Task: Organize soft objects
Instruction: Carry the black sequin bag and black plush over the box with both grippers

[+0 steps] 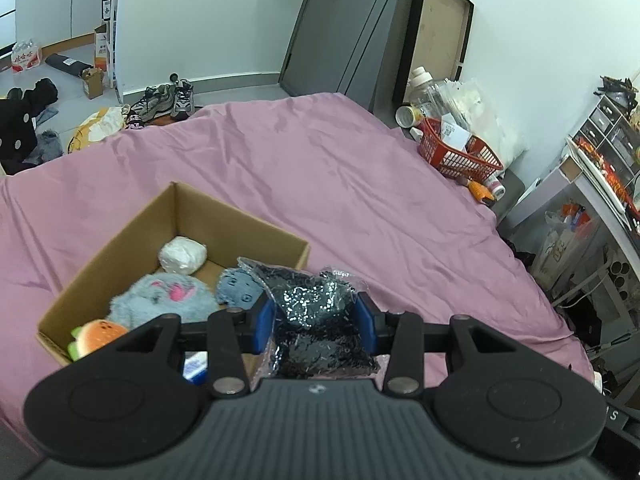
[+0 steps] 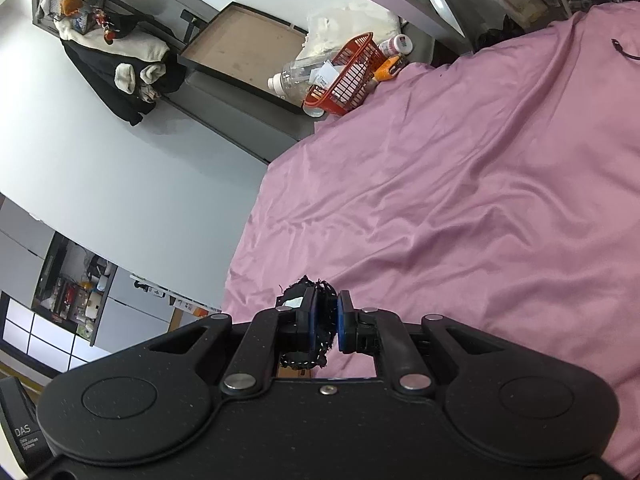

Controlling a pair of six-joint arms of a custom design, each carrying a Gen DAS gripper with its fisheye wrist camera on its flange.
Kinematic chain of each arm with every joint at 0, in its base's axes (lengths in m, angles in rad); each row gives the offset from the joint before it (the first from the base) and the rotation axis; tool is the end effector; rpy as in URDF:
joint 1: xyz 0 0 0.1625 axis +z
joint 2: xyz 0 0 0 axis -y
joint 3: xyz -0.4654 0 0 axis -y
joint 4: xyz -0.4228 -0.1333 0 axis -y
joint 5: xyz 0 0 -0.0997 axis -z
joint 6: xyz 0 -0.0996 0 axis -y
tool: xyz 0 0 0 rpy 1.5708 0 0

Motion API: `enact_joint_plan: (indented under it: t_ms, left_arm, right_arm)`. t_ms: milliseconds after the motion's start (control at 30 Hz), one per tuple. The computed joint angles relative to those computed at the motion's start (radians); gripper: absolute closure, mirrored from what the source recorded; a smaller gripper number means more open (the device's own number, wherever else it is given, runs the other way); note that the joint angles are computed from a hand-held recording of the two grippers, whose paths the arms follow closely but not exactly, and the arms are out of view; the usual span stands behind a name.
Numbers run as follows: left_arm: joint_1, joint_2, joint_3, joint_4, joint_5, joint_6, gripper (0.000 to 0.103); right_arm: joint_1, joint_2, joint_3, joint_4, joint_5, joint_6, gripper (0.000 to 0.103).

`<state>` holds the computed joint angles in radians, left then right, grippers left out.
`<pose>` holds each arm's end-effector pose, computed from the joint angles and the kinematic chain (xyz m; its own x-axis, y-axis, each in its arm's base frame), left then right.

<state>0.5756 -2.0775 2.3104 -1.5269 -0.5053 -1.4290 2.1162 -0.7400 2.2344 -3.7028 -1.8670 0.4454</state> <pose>-0.1050 -0.3310 0.3982 -0.8077 -0.4426 -0.3895 0.0518 0.6048 -0.7947 0.3551 -0.3843 0.0375 -0.9988 -0.0178 -0.0448 0.0149 0.7697 -0.6382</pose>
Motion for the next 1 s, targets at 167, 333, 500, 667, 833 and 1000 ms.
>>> enact_joint_plan:
  t_ms: [167, 333, 500, 667, 833, 1000]
  left_arm:
    - [-0.01, -0.044, -0.011, 0.055, -0.003, -0.002, 0.061]
    - [-0.022, -0.078, -0.019, 0.087, -0.018, 0.005, 0.061]
    - [-0.042, -0.117, -0.031, 0.14, -0.017, 0.001, 0.061]
    - [-0.036, -0.149, -0.05, 0.186, -0.014, 0.007, 0.061]
    - [-0.017, -0.17, -0.068, 0.212, -0.005, 0.017, 0.061]
    - [0.02, -0.19, -0.071, 0.185, 0.006, 0.065, 0.061]
  right_arm:
    - [0.026, 0.01, 0.006, -0.03, -0.023, 0.008, 0.093]
    - [0.057, 0.026, 0.002, -0.056, -0.033, 0.005, 0.093]
    - [0.086, 0.044, -0.03, -0.029, -0.05, -0.02, 0.093]
    - [0.108, 0.061, -0.057, -0.007, -0.055, -0.037, 0.093]
    - [0.125, 0.072, -0.075, -0.001, -0.06, -0.051, 0.093]
    - [0.133, 0.087, -0.097, 0.011, -0.055, -0.062, 0.093]
